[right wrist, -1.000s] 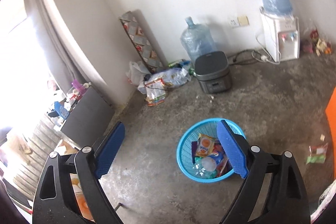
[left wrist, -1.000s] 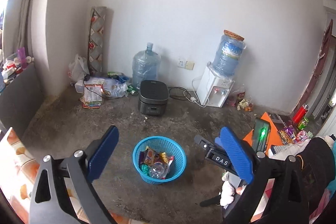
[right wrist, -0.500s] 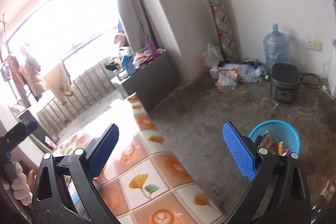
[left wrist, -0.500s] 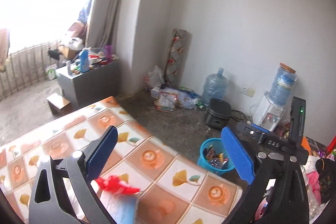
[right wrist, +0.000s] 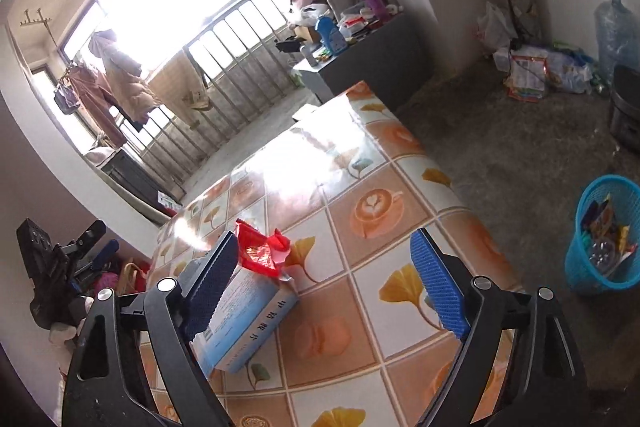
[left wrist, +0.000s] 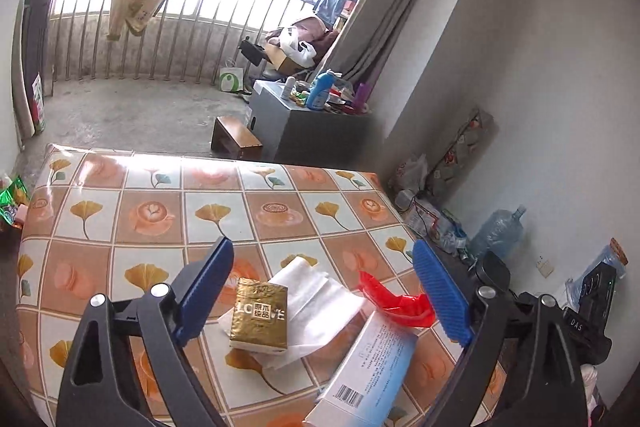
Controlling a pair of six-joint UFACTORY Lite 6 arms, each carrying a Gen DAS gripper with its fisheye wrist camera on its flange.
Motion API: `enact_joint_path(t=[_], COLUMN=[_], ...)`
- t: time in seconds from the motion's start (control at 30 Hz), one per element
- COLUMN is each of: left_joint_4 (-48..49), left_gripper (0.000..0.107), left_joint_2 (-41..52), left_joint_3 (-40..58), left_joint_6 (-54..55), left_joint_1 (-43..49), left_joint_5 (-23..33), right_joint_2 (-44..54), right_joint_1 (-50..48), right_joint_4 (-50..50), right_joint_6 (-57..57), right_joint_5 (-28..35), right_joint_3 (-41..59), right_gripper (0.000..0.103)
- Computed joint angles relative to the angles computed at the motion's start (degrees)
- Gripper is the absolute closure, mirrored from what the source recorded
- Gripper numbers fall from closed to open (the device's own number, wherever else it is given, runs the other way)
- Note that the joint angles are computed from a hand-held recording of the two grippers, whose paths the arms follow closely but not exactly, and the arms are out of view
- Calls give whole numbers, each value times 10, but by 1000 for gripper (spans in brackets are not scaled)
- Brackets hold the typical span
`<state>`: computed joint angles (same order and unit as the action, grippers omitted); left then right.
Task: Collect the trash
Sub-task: 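Move both tools back to the table over the gold tissue pack, then grasp the gold tissue pack with the left gripper while the right gripper grasps the red bag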
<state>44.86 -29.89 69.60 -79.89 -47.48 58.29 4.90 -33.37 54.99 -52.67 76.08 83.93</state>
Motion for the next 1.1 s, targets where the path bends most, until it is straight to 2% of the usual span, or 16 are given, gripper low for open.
enact_joint_path(t=[0.13,0.23,0.3,0.5,0.63,0.77,0.87,0.93,0.97,1.1], left_joint_4=[-100,-221,-279,-345,-378,-375,-393,-393,-385,-305], left_gripper=[31,31,31,31,28,28,28,28,28,30], left_joint_2=[-45,-45,-34,5,36,61,69,77,85,121], left_joint_3=[-67,-104,-118,-130,-123,-118,-115,-105,-98,-75], left_joint_6=[67,169,220,314,359,359,370,374,372,322], left_joint_1=[96,180,209,242,261,267,276,268,261,221], left_joint_5=[-71,-125,-141,-158,-149,-133,-136,-138,-140,-123], right_joint_2=[-7,-11,-25,-80,-102,-112,-110,-101,-98,-92], right_joint_1=[52,82,103,151,207,256,278,290,294,305], right_joint_4=[-20,-30,-45,-88,-104,-122,-138,-146,-147,-156], right_joint_6=[37,68,88,101,93,91,87,89,90,92], right_joint_5=[9,24,19,-45,-93,-142,-165,-176,-177,-181], right_joint_3=[-15,-30,-51,-76,-79,-88,-92,-94,-94,-96], right_gripper=[26,26,26,26,26,26,33,41,43,62])
